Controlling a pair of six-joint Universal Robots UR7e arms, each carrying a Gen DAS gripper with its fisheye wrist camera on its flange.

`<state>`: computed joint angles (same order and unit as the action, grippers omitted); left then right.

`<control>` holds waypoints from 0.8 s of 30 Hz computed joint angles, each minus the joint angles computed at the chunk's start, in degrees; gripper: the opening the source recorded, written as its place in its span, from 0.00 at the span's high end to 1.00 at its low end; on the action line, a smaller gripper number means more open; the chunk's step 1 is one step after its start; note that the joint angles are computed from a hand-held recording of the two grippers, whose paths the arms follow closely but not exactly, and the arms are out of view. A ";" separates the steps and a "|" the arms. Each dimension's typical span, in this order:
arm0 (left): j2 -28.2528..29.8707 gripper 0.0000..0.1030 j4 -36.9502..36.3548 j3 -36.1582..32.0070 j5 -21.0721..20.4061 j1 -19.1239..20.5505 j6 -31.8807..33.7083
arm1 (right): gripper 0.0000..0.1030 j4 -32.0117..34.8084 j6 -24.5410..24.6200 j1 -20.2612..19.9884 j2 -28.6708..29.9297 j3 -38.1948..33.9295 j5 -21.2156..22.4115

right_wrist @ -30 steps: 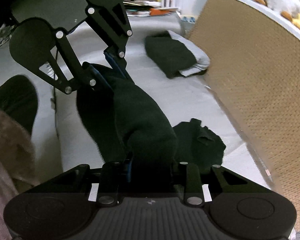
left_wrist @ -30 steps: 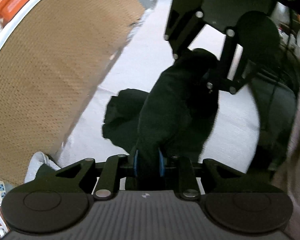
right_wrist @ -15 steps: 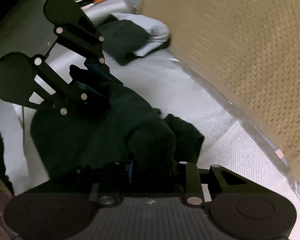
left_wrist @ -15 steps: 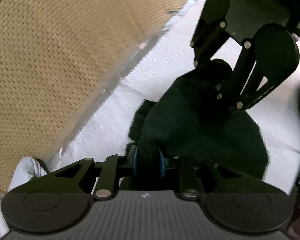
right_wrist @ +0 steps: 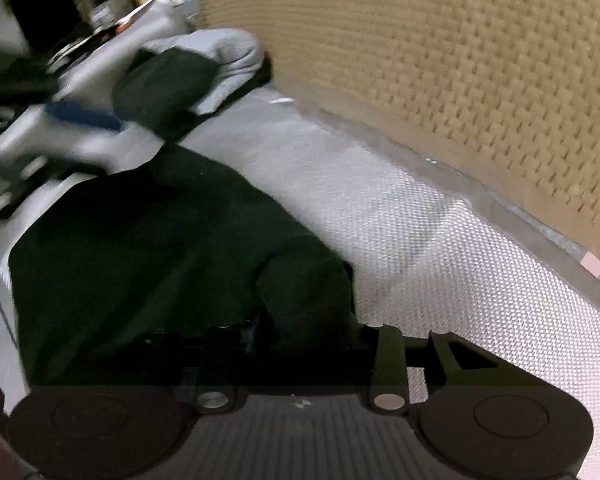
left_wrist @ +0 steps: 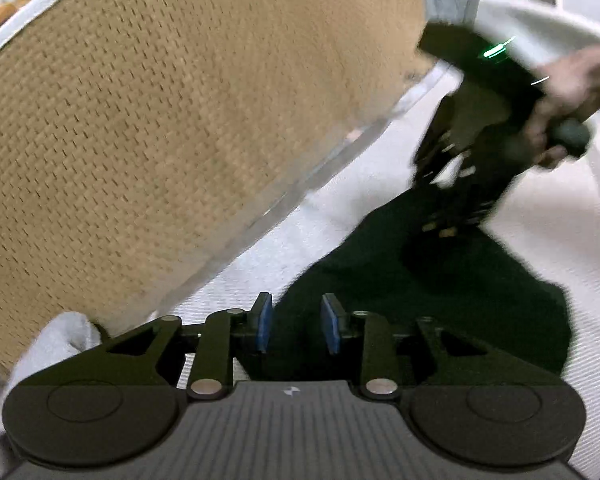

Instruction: Fold clothes

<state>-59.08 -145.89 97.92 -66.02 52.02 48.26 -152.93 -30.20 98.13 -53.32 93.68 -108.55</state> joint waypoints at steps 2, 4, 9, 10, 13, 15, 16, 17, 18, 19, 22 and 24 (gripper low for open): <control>-2.39 0.71 0.53 3.81 -3.19 0.35 -1.50 | 0.51 -1.23 1.38 -0.65 -0.34 0.49 1.11; -4.04 0.75 -1.56 8.71 -3.58 0.30 -1.87 | 0.51 -3.15 2.27 -1.16 -1.05 1.48 2.34; -3.40 0.78 -11.76 16.90 -0.79 1.53 -7.45 | 0.50 -23.02 0.95 0.78 -3.76 8.74 1.68; -2.87 0.78 -13.04 17.37 -0.36 1.86 -9.51 | 0.50 -27.32 0.90 1.42 -4.07 10.06 0.98; -1.06 0.79 -19.16 19.23 0.94 2.35 -14.02 | 0.50 -37.86 -0.57 3.41 -3.79 13.58 -1.21; -0.11 0.80 -22.71 20.21 1.92 1.99 -16.47 | 0.51 -43.46 -2.35 4.78 -2.46 16.14 -3.18; 0.22 0.81 -23.91 20.59 2.61 1.68 -17.59 | 0.51 -46.27 -3.27 5.49 -1.68 17.31 -4.17; 0.22 0.81 -24.84 21.11 3.47 1.16 -18.53 | 0.51 -49.22 -4.44 6.18 -0.69 18.42 -5.15; -0.11 0.81 -25.49 21.79 4.48 0.43 -19.29 | 0.51 -52.42 -6.35 6.83 0.86 19.37 -6.37; -0.44 0.81 -26.41 22.58 5.29 -0.16 -19.91 | 0.52 -55.17 -8.15 7.46 2.65 19.86 -8.16; -0.97 0.81 -30.29 24.79 6.24 -0.83 -21.40 | 0.52 -62.65 -10.80 8.21 7.77 20.18 -11.97; -1.01 0.81 -33.13 25.99 6.26 -0.85 -22.46 | 0.52 -68.02 -12.50 8.05 11.08 19.47 -13.73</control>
